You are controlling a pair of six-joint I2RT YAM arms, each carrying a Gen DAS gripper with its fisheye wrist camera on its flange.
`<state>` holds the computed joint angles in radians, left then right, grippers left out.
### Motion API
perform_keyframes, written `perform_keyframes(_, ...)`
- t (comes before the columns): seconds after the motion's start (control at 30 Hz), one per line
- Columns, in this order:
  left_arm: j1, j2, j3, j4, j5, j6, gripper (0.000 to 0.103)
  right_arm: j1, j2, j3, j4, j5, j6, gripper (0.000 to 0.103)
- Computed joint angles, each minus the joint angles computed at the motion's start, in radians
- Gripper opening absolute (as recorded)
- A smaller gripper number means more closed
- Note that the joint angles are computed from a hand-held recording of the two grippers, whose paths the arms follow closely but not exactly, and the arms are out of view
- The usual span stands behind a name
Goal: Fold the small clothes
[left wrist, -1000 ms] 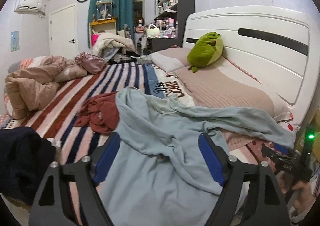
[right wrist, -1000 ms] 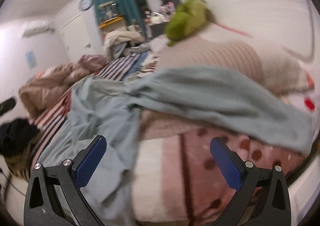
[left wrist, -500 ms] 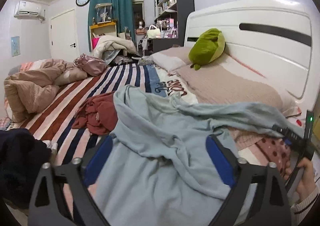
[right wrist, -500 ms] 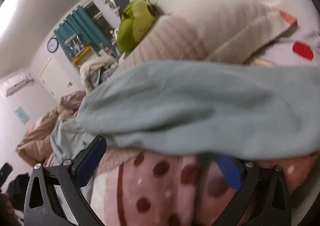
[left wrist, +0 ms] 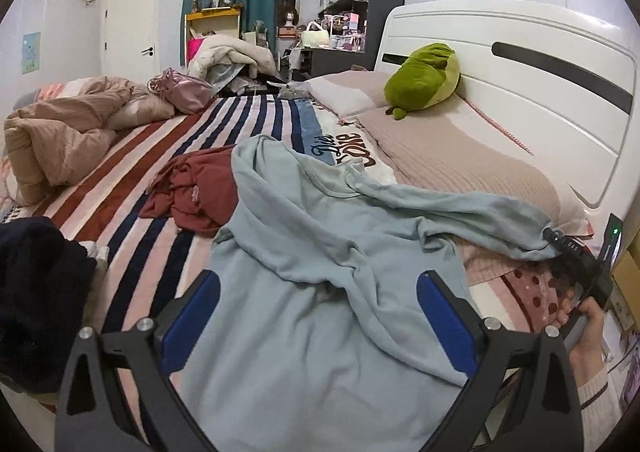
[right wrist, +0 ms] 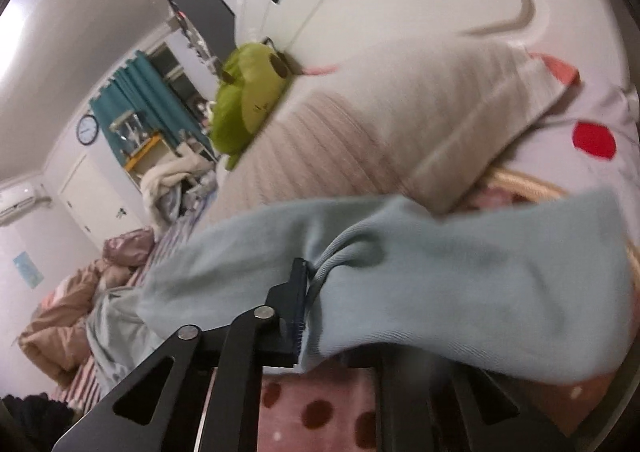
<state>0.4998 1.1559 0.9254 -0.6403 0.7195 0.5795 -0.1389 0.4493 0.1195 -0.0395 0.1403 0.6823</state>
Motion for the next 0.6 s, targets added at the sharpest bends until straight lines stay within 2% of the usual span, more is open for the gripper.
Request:
perform_keyframes(0.17,0.037,0.02,0.004,-0.003,0.026,0.021,0.097,0.13,-0.023,0.068,-0.061,0.13,-0.055,0.002)
perform_keyframes(0.37,0.12,0.041,0.017,-0.006,0.102,0.057,0.097,0.321,0.018,0.168,-0.06,0.267,-0.119,0.001)
perform_keyframes(0.5,0.208,0.091,0.056,-0.045,0.188,0.116,0.097,0.505,0.133,0.28,-0.01,0.382,-0.198,0.001)
perform_keyframes(0.6,0.275,0.144,0.091,-0.07,0.246,0.165,0.097,0.648,0.29,0.398,0.065,0.438,-0.285,0.001)
